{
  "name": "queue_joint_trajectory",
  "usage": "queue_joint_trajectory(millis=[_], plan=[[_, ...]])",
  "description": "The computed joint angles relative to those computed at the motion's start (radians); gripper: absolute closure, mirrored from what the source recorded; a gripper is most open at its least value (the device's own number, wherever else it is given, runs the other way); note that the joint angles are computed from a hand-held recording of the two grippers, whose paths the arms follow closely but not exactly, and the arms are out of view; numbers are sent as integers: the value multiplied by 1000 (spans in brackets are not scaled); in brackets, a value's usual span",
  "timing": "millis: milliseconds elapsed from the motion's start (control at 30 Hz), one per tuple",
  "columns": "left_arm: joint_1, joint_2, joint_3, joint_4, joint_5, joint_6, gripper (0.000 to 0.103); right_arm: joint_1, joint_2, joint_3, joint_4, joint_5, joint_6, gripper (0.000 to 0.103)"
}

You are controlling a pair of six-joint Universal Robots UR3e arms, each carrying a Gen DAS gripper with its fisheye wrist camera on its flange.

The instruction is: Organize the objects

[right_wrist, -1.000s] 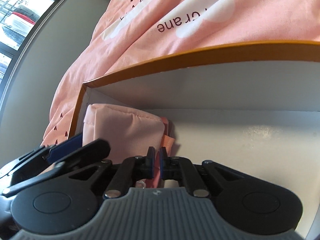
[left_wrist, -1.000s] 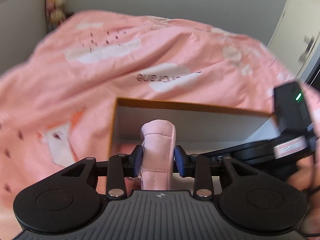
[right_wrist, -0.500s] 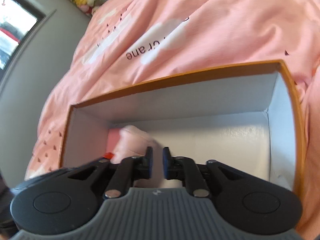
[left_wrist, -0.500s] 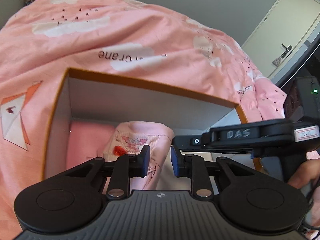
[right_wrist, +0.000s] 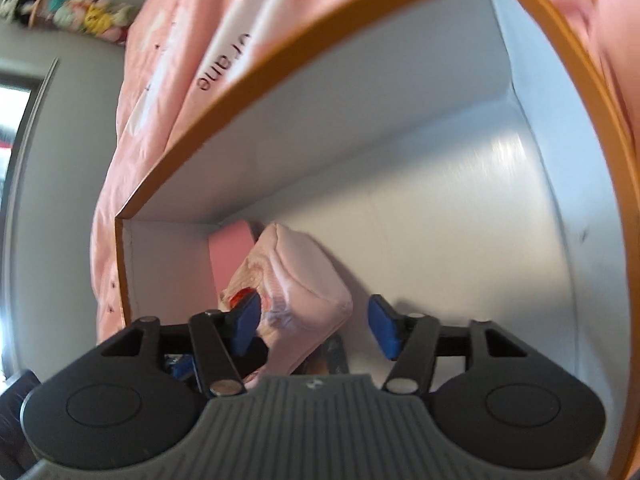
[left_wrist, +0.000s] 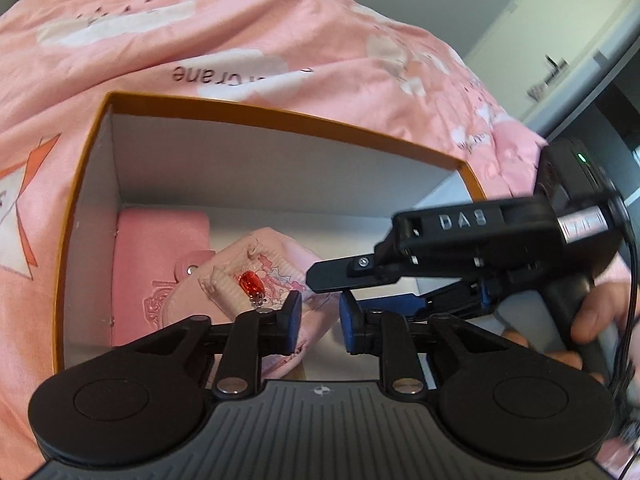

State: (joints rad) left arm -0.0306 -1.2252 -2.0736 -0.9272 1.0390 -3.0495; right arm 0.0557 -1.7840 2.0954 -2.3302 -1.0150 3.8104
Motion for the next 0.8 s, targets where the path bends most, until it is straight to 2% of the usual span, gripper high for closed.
queue_joint_trajectory(millis=[167,267,333,400,433,500,633,800], plan=[[-6,18,23,-57,26,48,70,2,-7,9,20,45,14,41],[8,48,40,-122,22,107,59,9,-4,9,31,59,20,41],[15,65,49,-151,29,126,47,31,11,-4,25,35,24,41],[8,77,61,-162,67,134,44,56,31,-24,23,9,15,51],[11,85,66,-172,79,140,44,63,36,-27,13,8,2,67],[36,102,77,-212,77,163,44,88,43,-56,20,-25,-30,69],[91,150,88,-278,62,214,44,136,61,-140,60,-83,-176,80],[126,156,116,-287,66,237,45,190,123,-297,137,-168,-494,83]])
